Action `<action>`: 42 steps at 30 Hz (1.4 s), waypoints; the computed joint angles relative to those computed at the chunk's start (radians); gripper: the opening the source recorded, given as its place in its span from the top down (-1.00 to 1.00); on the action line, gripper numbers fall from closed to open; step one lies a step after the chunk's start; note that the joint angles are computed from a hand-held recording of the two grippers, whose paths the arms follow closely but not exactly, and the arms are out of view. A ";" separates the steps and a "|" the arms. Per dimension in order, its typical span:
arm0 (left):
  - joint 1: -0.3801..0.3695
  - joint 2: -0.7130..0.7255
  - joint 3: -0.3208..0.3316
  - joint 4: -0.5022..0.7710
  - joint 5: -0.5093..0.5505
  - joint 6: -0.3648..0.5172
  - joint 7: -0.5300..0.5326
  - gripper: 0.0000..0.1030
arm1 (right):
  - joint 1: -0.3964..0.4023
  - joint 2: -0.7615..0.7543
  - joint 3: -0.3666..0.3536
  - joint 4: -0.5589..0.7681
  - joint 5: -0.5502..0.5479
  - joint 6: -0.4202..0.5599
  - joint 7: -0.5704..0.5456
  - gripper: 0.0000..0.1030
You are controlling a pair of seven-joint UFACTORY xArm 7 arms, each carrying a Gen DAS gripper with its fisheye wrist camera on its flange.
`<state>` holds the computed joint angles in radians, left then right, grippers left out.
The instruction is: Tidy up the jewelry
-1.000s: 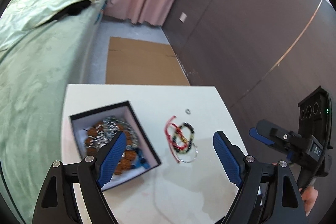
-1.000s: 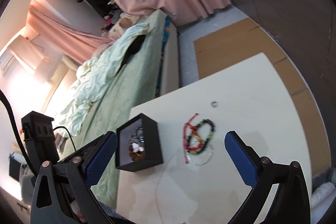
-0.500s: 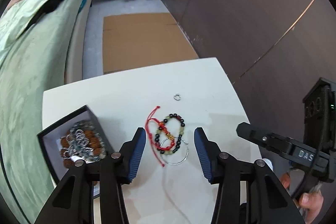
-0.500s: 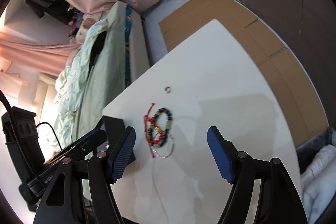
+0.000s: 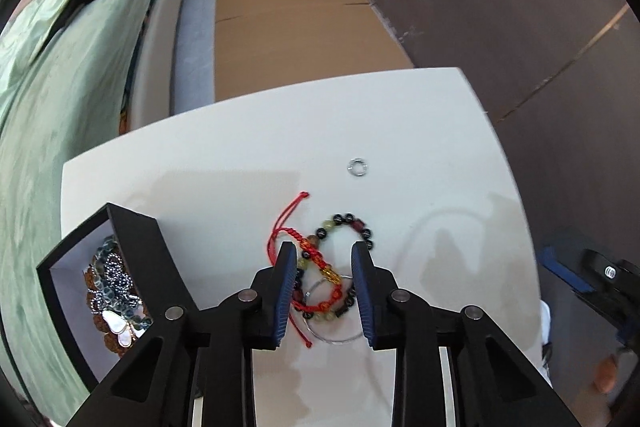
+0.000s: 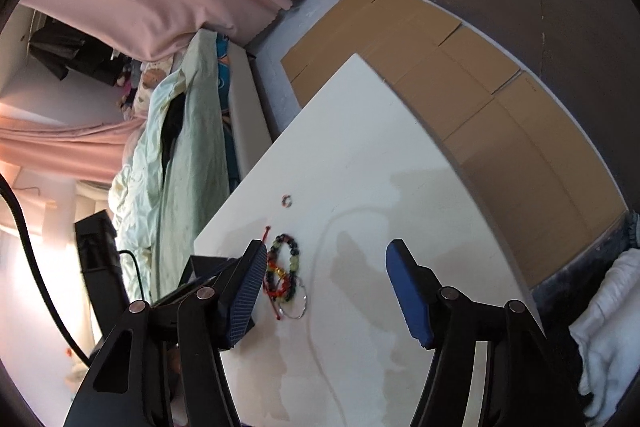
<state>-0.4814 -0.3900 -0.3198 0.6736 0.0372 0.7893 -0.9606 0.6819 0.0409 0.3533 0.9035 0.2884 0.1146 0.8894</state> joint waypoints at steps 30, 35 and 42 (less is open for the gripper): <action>-0.006 -0.123 0.081 -0.121 -0.119 -0.136 0.084 0.83 | 0.006 0.230 0.005 0.230 -0.094 0.033 -0.116 -0.08; -0.004 -0.105 0.082 -0.145 -0.163 -0.159 0.115 0.83 | 0.027 0.254 -0.015 0.267 -0.124 0.055 -0.087 -0.08; -0.014 -0.017 0.088 -0.119 -0.194 -0.163 0.187 0.83 | 0.018 0.283 -0.001 0.296 -0.116 0.082 -0.091 -0.08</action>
